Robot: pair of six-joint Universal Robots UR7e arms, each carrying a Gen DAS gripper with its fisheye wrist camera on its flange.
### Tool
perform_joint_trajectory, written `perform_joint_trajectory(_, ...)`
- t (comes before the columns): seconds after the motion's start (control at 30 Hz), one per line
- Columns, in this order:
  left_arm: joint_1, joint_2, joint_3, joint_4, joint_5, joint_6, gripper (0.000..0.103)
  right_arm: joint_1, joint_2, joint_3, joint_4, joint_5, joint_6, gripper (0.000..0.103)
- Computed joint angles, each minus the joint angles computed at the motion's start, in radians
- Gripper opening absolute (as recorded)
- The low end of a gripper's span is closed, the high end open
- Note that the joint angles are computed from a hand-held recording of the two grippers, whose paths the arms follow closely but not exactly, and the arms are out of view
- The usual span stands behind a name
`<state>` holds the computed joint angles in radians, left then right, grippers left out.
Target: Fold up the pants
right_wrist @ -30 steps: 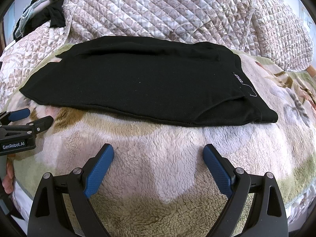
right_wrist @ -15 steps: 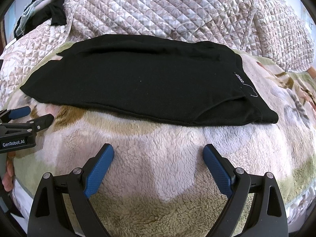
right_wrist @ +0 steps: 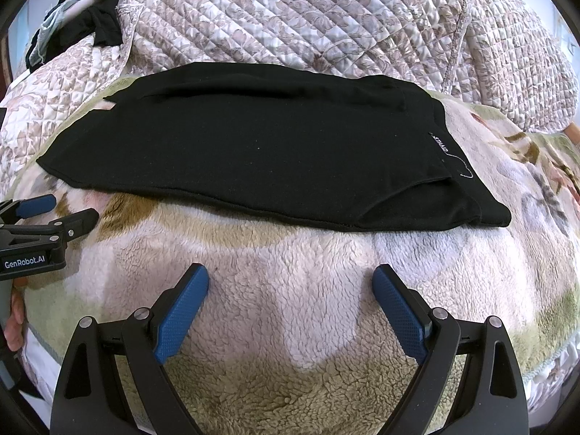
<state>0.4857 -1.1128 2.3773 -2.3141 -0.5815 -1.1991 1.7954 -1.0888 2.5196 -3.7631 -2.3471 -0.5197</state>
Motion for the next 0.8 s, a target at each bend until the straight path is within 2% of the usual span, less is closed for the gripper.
perform_joint_trajectory(0.8, 0.001, 0.011, 0.004, -0.019, 0.001, 0.005, 0.099, -0.001, -0.001, -0.001, 0.009, 0.000, 0.002, 0.092)
